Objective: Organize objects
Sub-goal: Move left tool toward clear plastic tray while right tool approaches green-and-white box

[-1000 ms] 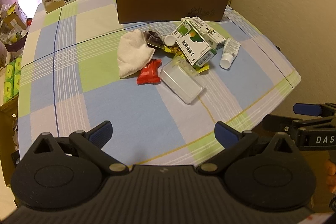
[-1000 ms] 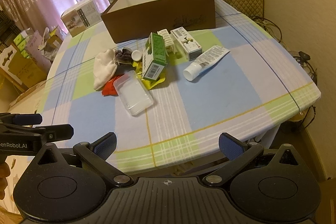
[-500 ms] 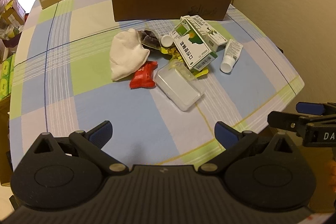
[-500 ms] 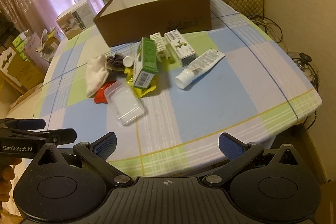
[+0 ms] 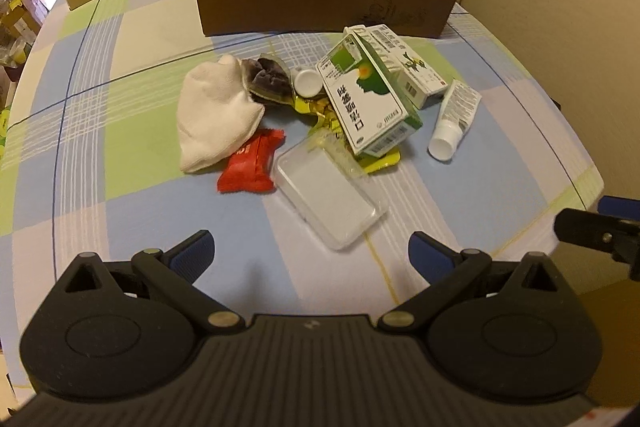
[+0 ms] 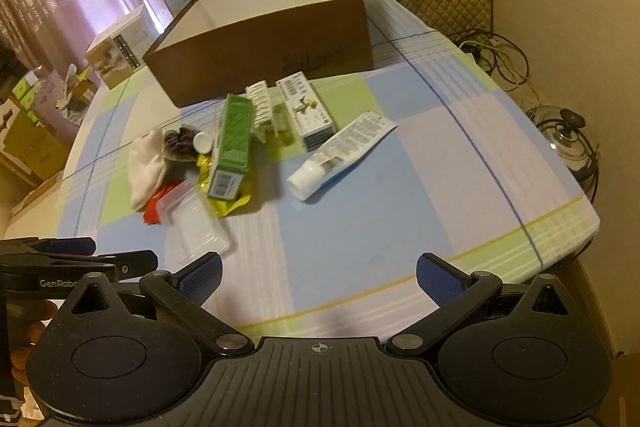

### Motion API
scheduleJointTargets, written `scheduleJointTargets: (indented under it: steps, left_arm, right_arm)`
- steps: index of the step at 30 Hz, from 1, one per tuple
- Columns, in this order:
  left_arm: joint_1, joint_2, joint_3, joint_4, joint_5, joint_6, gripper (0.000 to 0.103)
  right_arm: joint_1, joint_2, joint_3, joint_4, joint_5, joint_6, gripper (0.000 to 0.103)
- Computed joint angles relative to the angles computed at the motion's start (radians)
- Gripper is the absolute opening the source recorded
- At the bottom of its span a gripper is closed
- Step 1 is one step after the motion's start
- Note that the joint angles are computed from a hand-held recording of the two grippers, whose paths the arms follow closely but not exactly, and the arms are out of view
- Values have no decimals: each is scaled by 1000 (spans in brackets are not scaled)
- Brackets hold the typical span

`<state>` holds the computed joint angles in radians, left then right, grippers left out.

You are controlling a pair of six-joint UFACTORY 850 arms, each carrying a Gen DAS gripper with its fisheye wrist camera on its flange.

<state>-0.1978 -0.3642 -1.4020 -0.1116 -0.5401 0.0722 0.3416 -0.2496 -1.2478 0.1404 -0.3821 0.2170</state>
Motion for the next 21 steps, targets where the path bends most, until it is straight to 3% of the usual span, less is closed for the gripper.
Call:
scheduleJointTargets:
  steps: [15, 21]
  left_arm:
    - [-56, -161, -148, 211, -34, -326, 97]
    - [-69, -215, -199, 270, -73, -429, 90]
  right_arm:
    - [-95, -91, -96, 148, -55, -217, 101]
    - [-127, -133, -138, 200, -89, -299, 101]
